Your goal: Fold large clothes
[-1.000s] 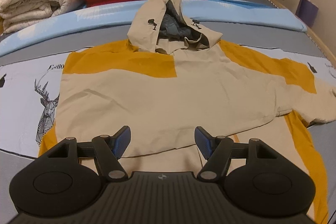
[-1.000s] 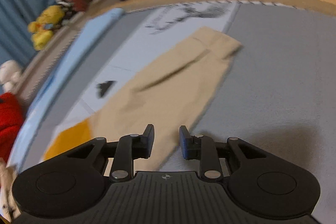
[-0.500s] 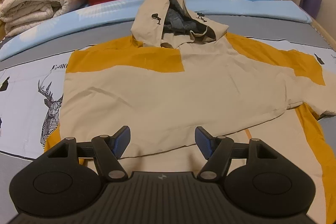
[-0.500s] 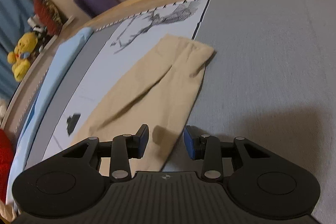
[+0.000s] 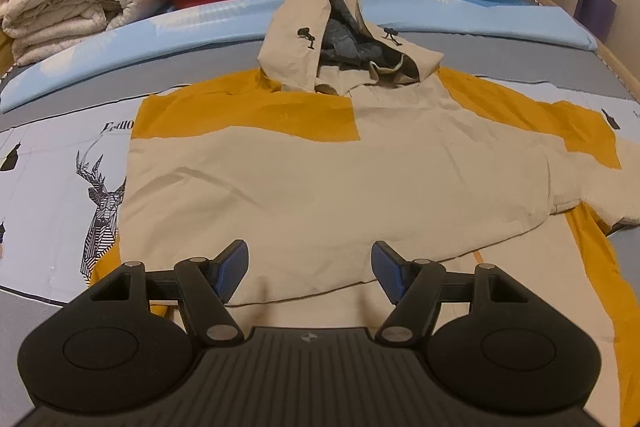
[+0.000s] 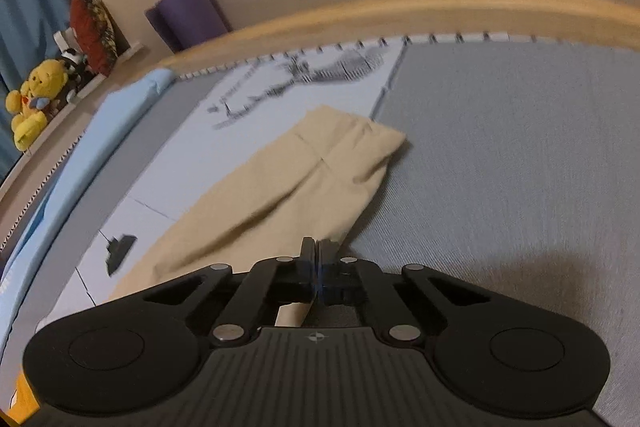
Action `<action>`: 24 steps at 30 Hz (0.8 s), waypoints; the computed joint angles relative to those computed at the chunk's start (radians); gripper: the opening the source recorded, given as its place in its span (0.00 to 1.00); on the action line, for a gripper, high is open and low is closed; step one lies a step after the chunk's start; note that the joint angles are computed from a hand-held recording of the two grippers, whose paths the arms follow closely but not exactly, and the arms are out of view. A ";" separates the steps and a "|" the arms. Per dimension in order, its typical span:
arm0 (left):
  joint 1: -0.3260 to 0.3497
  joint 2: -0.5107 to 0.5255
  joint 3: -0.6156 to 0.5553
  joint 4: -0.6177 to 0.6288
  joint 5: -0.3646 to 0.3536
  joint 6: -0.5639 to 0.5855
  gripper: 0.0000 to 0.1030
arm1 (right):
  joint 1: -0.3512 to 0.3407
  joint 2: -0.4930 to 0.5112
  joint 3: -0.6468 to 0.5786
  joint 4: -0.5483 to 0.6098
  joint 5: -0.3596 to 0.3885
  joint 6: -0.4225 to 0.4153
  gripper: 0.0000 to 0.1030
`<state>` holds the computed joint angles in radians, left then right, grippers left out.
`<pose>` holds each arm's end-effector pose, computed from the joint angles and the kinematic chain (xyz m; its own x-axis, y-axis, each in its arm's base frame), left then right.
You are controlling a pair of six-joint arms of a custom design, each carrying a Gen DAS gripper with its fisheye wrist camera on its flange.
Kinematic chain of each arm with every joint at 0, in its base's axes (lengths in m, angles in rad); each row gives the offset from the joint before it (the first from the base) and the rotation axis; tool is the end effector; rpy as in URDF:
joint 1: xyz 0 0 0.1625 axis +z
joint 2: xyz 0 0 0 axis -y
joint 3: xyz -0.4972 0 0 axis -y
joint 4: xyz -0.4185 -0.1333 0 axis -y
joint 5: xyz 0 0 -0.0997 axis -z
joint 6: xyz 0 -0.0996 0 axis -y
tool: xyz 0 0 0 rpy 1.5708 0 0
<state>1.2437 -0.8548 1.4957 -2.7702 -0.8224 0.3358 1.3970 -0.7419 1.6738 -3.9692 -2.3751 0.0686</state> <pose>-0.0618 -0.8080 0.2783 -0.6748 0.1645 -0.7195 0.5241 0.7932 -0.3102 -0.0596 -0.6953 0.2545 -0.5567 0.8307 0.0066 0.0563 0.0457 -0.9974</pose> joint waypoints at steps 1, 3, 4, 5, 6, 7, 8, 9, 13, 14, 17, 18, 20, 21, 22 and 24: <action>0.001 -0.002 -0.001 -0.001 -0.001 -0.004 0.71 | 0.008 0.004 -0.012 -0.011 -0.004 -0.019 0.00; 0.003 -0.008 -0.005 0.001 -0.005 -0.011 0.71 | 0.028 0.012 -0.041 -0.034 -0.013 -0.064 0.00; 0.003 -0.010 -0.005 0.001 -0.006 -0.014 0.71 | 0.044 0.022 -0.066 -0.047 -0.025 -0.117 0.00; 0.005 -0.013 -0.007 0.001 -0.008 -0.018 0.71 | 0.063 0.038 -0.097 -0.071 -0.027 -0.203 0.00; 0.006 -0.017 -0.009 0.001 -0.010 -0.022 0.71 | 0.082 0.053 -0.126 -0.095 -0.019 -0.295 0.00; 0.008 -0.020 -0.012 0.001 -0.011 -0.027 0.71 | 0.104 0.069 -0.155 -0.113 -0.002 -0.384 0.00; 0.009 -0.024 -0.014 0.001 -0.012 -0.033 0.71 | 0.129 0.087 -0.185 -0.124 0.019 -0.470 0.00; 0.011 -0.029 -0.016 0.001 -0.015 -0.039 0.71 | 0.154 0.106 -0.212 -0.132 0.041 -0.543 0.00; 0.021 -0.049 -0.023 0.002 -0.019 -0.063 0.71 | 0.271 0.189 -0.265 -0.094 0.216 -0.759 0.00; 0.023 -0.054 -0.026 0.003 -0.021 -0.072 0.71 | 0.302 0.207 -0.264 -0.056 0.276 -0.774 0.00; 0.033 -0.070 -0.035 0.020 -0.034 -0.108 0.71 | 0.386 0.253 -0.256 0.116 0.438 -0.746 0.00; 0.036 -0.075 -0.040 0.030 -0.040 -0.125 0.71 | 0.409 0.262 -0.255 0.215 0.479 -0.700 0.00; 0.043 -0.083 -0.050 0.046 -0.051 -0.161 0.71 | 0.452 0.285 -0.261 0.386 0.528 -0.604 0.01; 0.046 -0.087 -0.054 0.051 -0.056 -0.176 0.71 | 0.470 0.297 -0.261 0.433 0.543 -0.575 0.01; 0.049 -0.090 -0.058 0.057 -0.060 -0.191 0.71 | 0.487 0.304 -0.256 0.475 0.558 -0.558 0.01; 0.055 -0.094 -0.067 0.067 -0.067 -0.216 0.71 | 0.521 0.309 -0.242 0.528 0.552 -0.561 0.02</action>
<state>1.2990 -0.9486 1.4288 -2.7027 -0.8895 0.1195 1.9176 -0.4324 1.4319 -3.4416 -1.8231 -0.4920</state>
